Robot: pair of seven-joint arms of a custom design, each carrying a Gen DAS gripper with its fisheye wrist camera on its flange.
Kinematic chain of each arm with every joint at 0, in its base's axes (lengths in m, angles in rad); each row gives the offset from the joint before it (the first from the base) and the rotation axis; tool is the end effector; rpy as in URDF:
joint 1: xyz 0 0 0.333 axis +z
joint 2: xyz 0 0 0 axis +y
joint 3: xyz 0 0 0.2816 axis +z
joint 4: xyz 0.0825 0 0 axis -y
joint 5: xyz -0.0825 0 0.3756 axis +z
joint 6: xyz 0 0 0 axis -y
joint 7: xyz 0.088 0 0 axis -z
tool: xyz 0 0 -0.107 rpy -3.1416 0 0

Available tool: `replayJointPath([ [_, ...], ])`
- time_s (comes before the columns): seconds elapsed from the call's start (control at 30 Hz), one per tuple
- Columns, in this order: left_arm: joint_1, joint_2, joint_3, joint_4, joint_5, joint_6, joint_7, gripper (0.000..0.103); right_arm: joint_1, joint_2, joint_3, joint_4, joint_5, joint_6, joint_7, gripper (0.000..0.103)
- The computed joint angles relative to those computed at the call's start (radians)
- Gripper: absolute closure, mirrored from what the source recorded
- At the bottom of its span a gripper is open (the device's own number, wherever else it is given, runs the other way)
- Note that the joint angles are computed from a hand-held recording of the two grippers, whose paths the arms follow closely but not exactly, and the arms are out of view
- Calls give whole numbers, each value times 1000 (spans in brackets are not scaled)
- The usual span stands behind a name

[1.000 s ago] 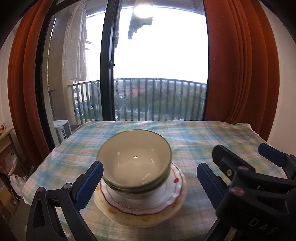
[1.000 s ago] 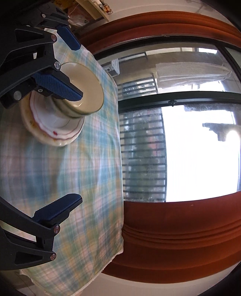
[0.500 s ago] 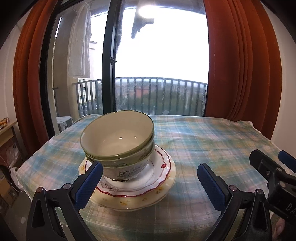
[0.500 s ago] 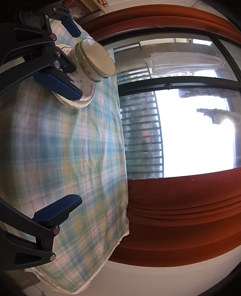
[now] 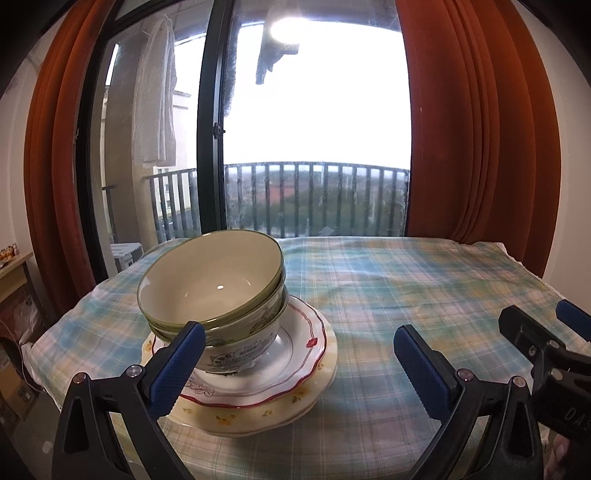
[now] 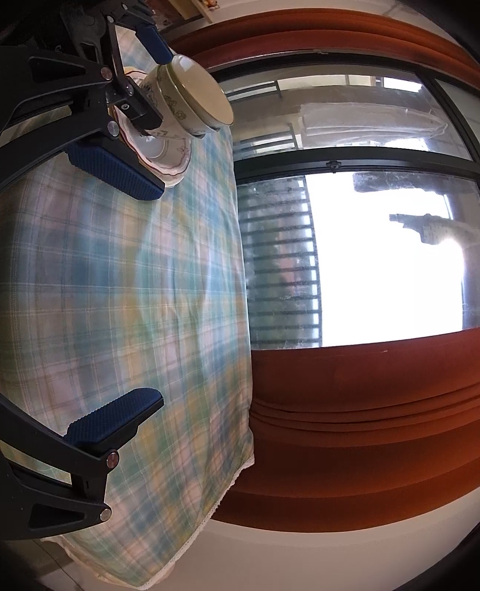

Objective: Organize plates and bowls

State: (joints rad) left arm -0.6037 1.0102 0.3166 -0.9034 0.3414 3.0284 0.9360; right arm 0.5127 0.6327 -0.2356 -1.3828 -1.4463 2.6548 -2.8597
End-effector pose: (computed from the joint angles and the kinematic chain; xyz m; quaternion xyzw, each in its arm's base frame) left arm 0.7040 -0.3733 0.4012 -0.4997 0.6668 -0.4385 0.3368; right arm 0.6830 0.2628 0.3744 -0.4836 0.6658 -0.4429 0.3560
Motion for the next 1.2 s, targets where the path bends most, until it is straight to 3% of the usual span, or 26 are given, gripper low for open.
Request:
replayJointPath([
  [0.1, 36, 20, -64, 40, -25, -15, 45, 0, -11, 10, 5, 11, 18, 12, -27, 0],
  [0.33, 58, 94, -93, 166, -26, -81, 77, 0, -19, 44, -7, 40, 79, 39, -69, 0],
  [0.73, 62, 129, -92, 226, 35, -117, 35, 0, -8, 69, -40, 58, 124, 56, -90, 0],
  [0.9, 81, 160, -138, 281, 19, -148, 78, 0, -3, 69, -47, 57, 125, 59, -90, 0],
  [1.2, 74, 117, -123, 204, 35, -116, 45, 0, -2, 68, -51, 54, 126, 68, -93, 0],
])
